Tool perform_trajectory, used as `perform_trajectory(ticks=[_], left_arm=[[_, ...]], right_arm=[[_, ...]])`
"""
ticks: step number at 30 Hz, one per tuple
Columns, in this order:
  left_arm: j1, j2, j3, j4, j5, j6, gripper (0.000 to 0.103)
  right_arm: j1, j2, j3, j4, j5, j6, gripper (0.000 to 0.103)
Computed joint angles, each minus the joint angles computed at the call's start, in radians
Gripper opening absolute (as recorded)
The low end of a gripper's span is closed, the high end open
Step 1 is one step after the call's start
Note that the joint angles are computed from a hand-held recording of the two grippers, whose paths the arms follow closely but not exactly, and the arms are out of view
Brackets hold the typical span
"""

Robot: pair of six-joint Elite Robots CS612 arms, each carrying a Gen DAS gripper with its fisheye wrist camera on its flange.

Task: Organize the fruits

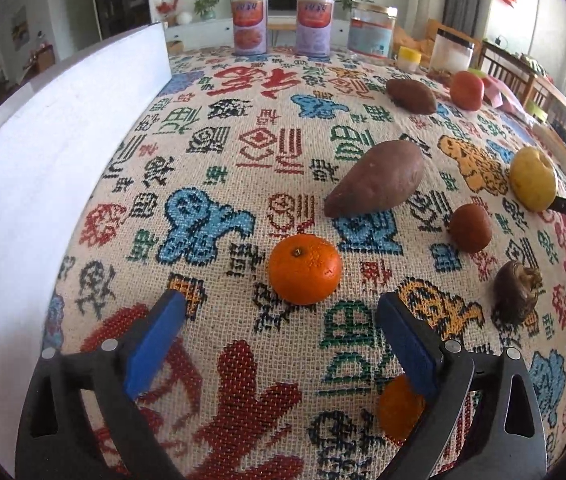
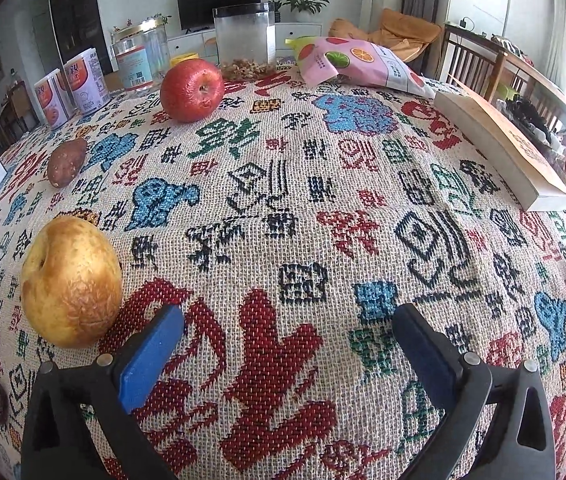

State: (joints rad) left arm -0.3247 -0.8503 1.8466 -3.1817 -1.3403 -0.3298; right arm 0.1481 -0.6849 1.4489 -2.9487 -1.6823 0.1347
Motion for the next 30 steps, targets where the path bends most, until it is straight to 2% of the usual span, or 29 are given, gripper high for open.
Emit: perform_trajectory(ticks=[30], left_arm=[[0.002,0.001,-0.004,0.009,0.001,0.004,0.101]], right_arm=[[0.002,0.003,-0.003,0.001,-0.001,0.002,0.103]])
